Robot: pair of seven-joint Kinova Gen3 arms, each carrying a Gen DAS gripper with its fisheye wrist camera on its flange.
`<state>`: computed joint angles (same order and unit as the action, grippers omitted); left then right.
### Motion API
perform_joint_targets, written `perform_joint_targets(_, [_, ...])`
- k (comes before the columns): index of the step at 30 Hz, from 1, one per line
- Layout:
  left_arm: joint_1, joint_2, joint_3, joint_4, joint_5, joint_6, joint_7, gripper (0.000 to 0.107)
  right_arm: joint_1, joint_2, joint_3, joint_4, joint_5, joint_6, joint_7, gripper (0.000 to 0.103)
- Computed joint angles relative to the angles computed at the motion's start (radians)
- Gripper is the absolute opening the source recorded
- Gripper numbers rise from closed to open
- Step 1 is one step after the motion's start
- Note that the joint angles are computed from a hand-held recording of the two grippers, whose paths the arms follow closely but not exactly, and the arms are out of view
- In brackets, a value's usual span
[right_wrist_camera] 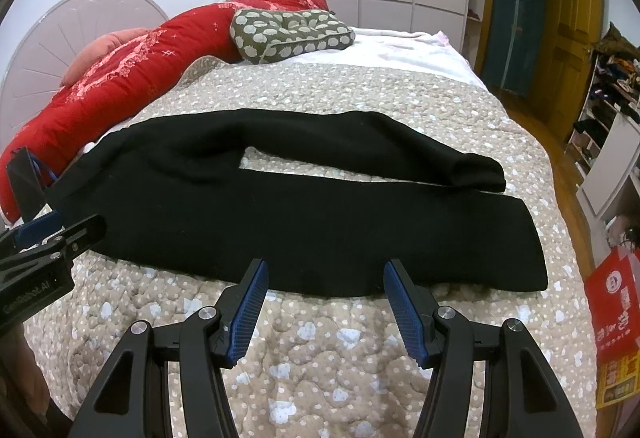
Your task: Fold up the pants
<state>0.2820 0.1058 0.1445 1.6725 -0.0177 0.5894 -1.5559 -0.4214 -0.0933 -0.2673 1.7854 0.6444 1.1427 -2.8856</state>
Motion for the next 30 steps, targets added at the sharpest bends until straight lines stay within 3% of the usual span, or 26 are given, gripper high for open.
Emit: perform_joint_targets(30, [-0.011, 0.044, -0.018, -0.026, -0.017, 0.026, 0.037, 0.076, 0.011, 0.017, 0.024, 0.009, -0.032, -0.023, 0.010, 0.058])
